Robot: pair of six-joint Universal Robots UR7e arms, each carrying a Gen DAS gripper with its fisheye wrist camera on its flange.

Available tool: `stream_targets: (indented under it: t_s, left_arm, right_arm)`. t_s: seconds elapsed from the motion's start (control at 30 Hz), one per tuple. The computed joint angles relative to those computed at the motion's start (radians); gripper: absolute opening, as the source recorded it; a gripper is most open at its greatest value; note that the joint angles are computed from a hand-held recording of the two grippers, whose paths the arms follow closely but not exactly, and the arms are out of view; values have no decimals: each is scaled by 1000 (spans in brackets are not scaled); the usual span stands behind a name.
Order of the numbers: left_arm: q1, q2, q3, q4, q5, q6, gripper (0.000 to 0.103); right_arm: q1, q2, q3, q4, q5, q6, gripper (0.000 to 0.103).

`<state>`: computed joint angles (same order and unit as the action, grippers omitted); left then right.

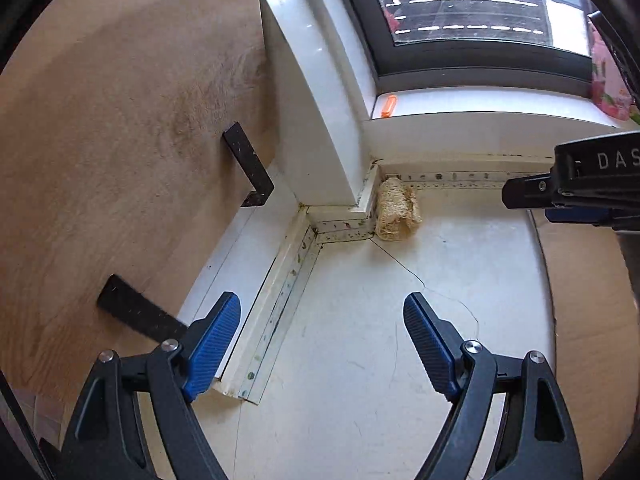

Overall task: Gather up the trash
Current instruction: 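Move both tools back up to the counter corner, then grasp the beige loofah sponge with the right tool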

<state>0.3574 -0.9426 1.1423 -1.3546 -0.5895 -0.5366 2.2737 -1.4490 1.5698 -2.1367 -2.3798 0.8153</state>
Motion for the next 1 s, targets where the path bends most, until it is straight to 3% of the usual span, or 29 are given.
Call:
stream_targets:
  t_s: [0.17,0.37,0.57,0.9,0.93,0.97,1.0]
  left_arm:
    - [44,82,-22,15,91,-54,81]
    - [78,140,-45,60,174,-126,71]
    - [102,163,-87,132,194,-228,60]
    - [105,150,-71,143,210,-220,59]
    - [106,147,-70,146,208,-224,59]
    - [106,145,-73,155,205,-231,59]
    - [106,143,-77,167,200,-242,59]
  right_arm:
    - [-132,6,40,-149,141,-107,57]
    - [-235,40,79,-312,262,-178,57]
    - [-280,94,65,-409,295,-214,57]
    - [-316,149,48,-490,386,-258,57]
    - [-316,155,42,-487,390,-268,51]
    - [-313,163,35,-481,386,-281,36]
    - [-309,169,28,-469,384,-297,36]
